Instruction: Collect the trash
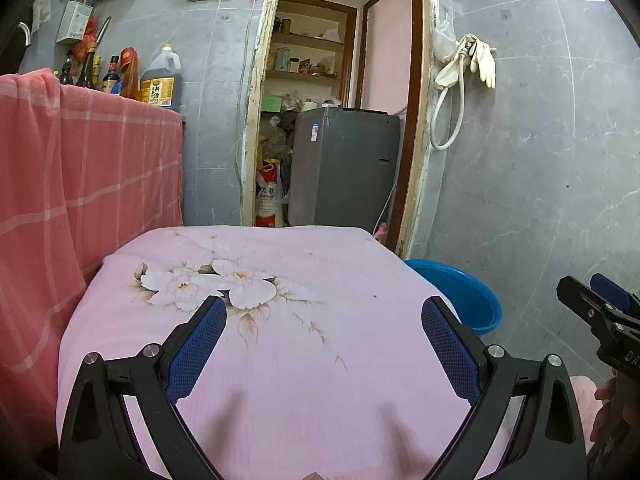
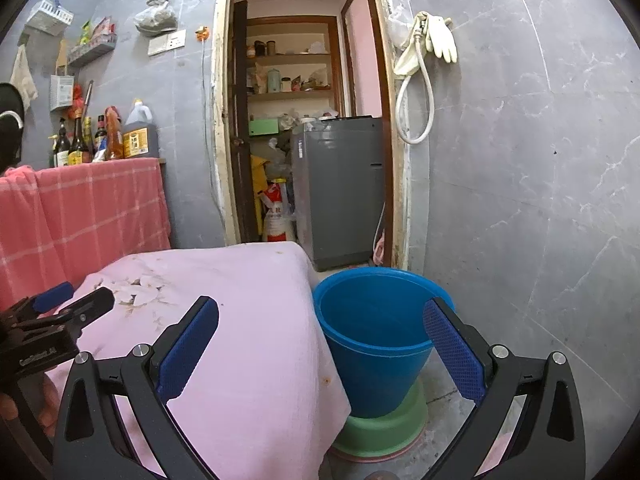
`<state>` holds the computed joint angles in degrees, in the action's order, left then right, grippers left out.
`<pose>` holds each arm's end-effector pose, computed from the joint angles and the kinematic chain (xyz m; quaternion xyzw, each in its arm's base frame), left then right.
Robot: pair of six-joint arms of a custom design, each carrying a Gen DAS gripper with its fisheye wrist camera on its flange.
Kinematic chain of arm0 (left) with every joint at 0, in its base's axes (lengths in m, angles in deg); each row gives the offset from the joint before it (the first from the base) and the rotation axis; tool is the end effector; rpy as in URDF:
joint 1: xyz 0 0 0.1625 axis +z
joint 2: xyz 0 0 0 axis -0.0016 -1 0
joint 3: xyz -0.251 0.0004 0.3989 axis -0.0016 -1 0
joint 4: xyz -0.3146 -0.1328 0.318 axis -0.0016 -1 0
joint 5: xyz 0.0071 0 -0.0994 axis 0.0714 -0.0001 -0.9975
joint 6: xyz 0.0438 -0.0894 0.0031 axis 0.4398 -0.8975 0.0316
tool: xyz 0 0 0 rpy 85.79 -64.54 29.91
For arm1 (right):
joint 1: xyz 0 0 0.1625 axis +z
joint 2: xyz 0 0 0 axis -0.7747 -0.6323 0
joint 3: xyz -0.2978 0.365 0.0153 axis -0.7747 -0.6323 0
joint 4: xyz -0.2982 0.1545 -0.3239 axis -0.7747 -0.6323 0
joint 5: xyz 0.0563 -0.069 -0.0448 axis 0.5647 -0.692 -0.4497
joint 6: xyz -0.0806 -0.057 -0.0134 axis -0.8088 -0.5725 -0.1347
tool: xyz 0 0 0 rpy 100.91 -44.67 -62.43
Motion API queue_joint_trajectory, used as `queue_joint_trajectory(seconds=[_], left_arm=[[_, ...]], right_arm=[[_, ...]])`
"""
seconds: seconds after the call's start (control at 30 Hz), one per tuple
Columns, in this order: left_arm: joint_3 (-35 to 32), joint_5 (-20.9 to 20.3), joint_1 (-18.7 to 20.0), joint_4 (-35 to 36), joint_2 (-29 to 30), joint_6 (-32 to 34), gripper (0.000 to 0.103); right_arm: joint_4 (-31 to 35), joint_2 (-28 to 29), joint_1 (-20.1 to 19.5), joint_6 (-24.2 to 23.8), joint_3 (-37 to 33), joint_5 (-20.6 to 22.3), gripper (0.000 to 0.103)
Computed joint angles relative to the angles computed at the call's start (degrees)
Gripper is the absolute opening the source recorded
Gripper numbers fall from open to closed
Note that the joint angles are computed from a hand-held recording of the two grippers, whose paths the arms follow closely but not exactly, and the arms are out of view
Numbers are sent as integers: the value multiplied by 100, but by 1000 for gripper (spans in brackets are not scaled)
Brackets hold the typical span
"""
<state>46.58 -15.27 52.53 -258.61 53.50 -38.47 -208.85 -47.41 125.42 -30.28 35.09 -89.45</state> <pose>-0.3416 -0.7851 -0.1057 0.1963 0.7775 -0.5276 0.2804 -0.0697 -0.8172 0.3243 0.2761 -0.7807 0.5085 0.2360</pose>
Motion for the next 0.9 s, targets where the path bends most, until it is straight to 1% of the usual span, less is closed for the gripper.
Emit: queue_joint_trajectory(seconds=[0.3,0.9], left_arm=[[145,-30,1,-223,-27,101,96],[374,-57,-10,-482,-91,275,96]], right_arm=[[-295,54,-17,-23,-3,-25,103],[-550,129,-21,-241,-10,-10,103]])
